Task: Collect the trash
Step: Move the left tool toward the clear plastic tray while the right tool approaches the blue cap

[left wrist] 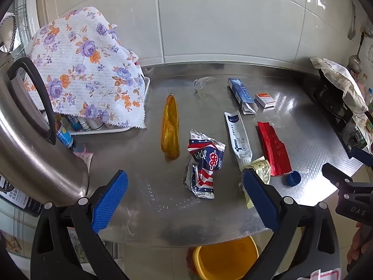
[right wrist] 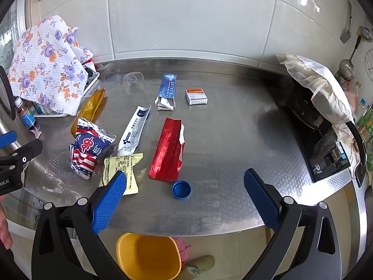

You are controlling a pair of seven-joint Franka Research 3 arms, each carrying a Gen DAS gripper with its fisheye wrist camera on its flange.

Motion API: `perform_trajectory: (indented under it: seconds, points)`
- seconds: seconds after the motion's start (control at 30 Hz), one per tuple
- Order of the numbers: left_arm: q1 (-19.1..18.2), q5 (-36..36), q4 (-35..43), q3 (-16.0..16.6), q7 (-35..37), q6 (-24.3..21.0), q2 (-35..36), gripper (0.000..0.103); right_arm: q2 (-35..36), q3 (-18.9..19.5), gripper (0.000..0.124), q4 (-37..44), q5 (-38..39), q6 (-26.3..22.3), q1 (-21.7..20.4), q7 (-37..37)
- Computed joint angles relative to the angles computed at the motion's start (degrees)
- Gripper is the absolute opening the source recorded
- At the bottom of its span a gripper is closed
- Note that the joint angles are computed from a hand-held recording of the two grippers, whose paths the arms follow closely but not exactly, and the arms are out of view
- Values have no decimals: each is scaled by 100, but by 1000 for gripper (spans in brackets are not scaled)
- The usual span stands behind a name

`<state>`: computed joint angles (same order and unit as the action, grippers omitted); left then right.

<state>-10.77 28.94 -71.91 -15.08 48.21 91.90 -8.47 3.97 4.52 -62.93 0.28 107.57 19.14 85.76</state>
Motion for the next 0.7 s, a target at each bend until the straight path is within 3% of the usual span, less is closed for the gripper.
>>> perform_trajectory:
  seconds: [0.7]
  points:
    - [-22, 57, 95, 4, 51, -93, 70, 98, 99, -12, 100, 152, -41, -55, 38, -22]
